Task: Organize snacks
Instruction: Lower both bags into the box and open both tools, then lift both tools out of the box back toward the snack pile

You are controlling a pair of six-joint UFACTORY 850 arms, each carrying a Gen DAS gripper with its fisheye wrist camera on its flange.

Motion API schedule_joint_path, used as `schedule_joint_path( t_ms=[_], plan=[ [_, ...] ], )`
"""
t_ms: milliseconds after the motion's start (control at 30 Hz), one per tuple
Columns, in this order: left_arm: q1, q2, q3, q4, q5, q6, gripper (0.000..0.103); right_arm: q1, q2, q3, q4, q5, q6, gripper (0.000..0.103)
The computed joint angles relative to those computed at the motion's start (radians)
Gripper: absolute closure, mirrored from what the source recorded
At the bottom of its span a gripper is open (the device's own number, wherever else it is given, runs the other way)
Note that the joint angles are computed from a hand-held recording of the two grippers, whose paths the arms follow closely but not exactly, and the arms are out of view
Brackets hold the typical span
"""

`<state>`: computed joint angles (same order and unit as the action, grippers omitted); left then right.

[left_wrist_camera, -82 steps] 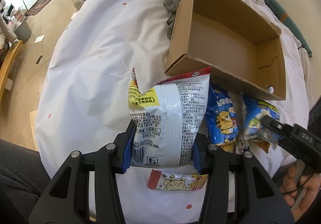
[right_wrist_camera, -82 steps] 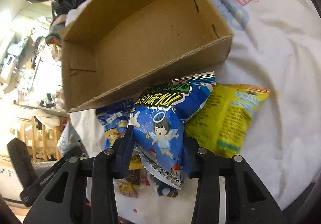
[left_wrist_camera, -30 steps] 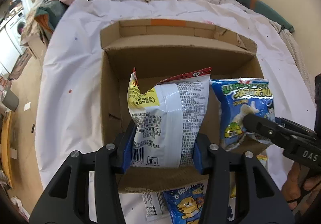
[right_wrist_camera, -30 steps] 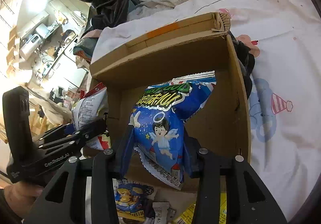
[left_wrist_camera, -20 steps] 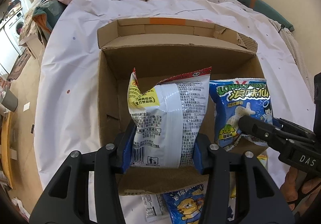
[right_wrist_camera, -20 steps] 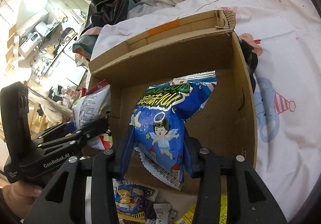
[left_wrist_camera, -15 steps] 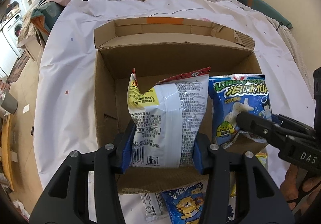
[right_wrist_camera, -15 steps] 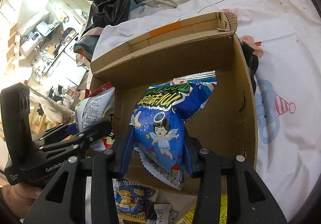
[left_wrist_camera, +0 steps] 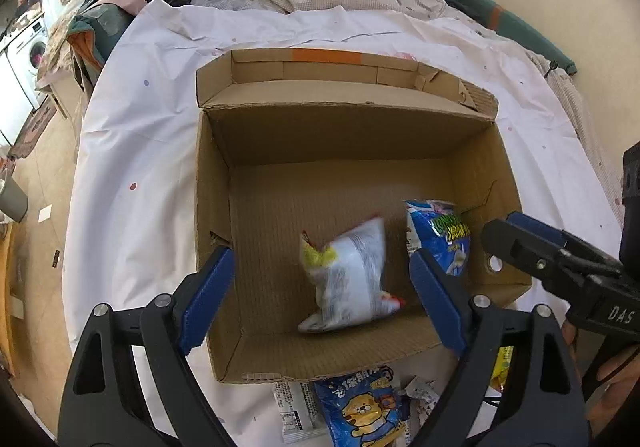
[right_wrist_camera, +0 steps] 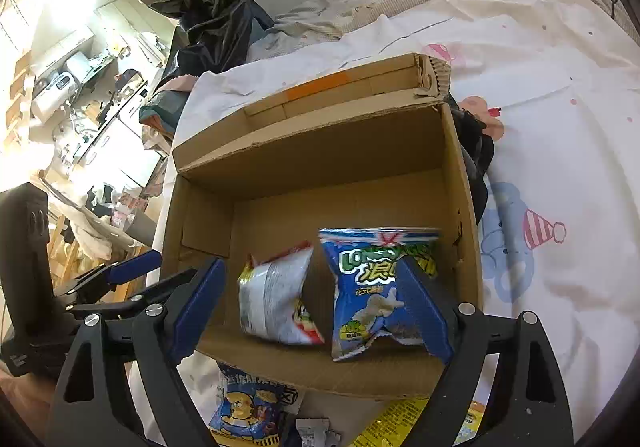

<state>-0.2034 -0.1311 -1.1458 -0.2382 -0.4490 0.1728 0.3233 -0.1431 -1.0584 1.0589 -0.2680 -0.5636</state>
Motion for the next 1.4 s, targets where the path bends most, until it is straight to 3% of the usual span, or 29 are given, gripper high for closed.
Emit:
schedule_joint_path(
  t_ms=[300, 567, 733, 900, 1400],
  plan=[
    [0.015, 0.040, 0.031, -0.036, 0.036, 0.033, 0.016, 0.008, 0.036, 0.023, -0.001, 0.020, 0.003, 0.014],
    [0.018, 0.095, 0.077, -0.003, 0.055, 0.025, 0.016, 0.022, 0.085, 0.060, -0.126, 0.039, 0.130, 0.014],
    [0.029, 0.142, 0.121, 0.004, 0.077, 0.008, 0.016, 0.045, 0.125, 0.084, -0.305, 0.059, 0.291, 0.014],
    [0.031, 0.189, 0.167, 0.139, 0.082, -0.107, 0.016, 0.063, 0.159, 0.119, -0.515, 0.067, 0.513, 0.014],
    [0.071, 0.305, 0.285, 0.168, 0.049, -0.163, 0.016, 0.105, 0.276, 0.227, -0.803, 0.060, 0.908, 0.014]
  ],
)
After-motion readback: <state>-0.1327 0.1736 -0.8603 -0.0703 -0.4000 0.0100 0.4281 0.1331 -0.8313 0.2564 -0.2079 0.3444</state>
